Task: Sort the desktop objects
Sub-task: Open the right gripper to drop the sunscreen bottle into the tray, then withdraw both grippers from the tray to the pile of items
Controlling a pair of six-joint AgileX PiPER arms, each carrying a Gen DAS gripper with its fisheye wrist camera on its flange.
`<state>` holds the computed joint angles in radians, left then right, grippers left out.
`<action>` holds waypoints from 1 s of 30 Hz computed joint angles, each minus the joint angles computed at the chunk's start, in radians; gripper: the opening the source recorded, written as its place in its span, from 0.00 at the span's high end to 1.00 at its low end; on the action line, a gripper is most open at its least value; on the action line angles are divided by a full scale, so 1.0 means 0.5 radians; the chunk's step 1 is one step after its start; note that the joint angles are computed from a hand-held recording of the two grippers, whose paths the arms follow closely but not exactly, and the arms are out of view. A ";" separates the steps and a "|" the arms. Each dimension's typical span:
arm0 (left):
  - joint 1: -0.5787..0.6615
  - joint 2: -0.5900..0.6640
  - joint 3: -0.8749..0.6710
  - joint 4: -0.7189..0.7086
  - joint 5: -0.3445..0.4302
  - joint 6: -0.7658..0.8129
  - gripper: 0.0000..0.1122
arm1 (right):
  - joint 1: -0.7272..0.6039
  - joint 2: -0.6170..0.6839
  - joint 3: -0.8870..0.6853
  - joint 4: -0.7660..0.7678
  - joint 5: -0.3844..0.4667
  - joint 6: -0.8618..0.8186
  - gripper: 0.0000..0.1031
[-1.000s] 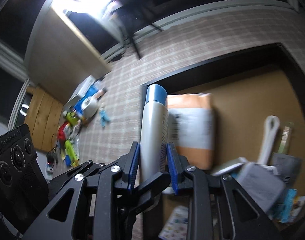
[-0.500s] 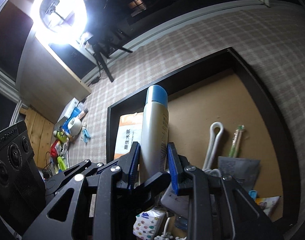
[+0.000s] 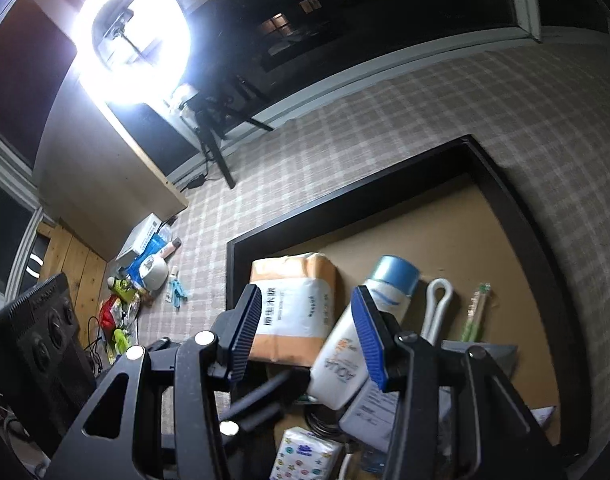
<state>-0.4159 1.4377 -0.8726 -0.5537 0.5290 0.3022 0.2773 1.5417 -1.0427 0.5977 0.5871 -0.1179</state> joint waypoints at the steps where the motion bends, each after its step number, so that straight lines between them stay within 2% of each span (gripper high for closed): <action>1: 0.061 -0.032 0.023 -0.013 0.017 0.023 0.45 | 0.034 0.022 -0.021 -0.004 -0.003 0.015 0.55; 8: 0.547 -0.222 0.160 -0.093 0.155 0.253 0.45 | 0.310 0.176 -0.227 -0.180 -0.023 0.260 0.55; 16: 1.420 -0.315 0.224 -0.298 0.442 0.795 0.45 | 0.667 0.450 -0.609 -0.372 0.017 0.550 0.55; 19: 1.716 -0.278 0.207 -0.363 0.525 0.987 0.45 | 0.814 0.591 -0.817 -0.461 0.055 0.670 0.55; 23: 2.194 -0.154 0.105 -0.437 0.709 1.266 0.45 | 0.973 0.780 -1.103 -0.564 0.129 0.790 0.55; 30: 2.747 0.155 -0.184 -0.443 0.864 1.518 0.45 | 1.204 1.191 -1.775 -0.744 0.400 0.994 0.55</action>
